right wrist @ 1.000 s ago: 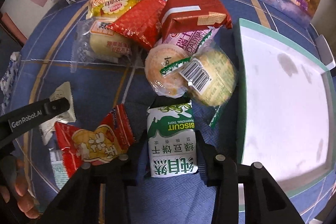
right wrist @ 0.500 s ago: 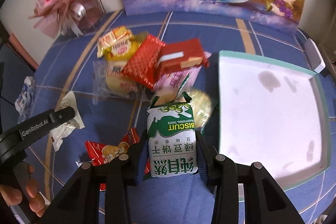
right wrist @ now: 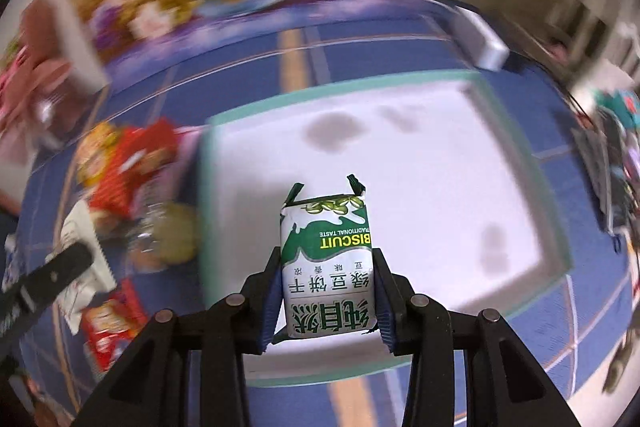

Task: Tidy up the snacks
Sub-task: 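Carry both snacks into the white tray and open both tools to release them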

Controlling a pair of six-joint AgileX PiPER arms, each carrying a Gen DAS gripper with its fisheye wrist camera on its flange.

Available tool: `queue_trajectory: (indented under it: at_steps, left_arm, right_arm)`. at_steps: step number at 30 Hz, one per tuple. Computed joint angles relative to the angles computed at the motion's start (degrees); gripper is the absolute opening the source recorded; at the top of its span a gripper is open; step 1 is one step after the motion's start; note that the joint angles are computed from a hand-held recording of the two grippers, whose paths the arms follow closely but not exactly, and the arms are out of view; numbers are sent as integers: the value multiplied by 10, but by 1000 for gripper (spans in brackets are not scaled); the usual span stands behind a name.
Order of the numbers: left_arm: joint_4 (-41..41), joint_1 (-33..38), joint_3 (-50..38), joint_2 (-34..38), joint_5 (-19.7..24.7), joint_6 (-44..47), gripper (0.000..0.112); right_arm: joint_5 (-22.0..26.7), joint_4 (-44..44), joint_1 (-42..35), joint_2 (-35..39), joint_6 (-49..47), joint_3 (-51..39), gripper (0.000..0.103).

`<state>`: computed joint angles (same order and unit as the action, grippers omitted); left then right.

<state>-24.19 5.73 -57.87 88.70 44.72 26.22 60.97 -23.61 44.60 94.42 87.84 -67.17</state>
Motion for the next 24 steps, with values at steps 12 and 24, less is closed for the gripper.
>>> queue_trajectory:
  at_steps: [12, 24]
  left_arm:
    - [43, -207, 42, -4, -54, -73, 56]
    - [64, -269, 49, 32, -102, -100, 57]
  right_arm:
    - [-7, -9, -72, -112, 61, 150, 43]
    - [-43, 3, -106, -117, 48, 193, 43]
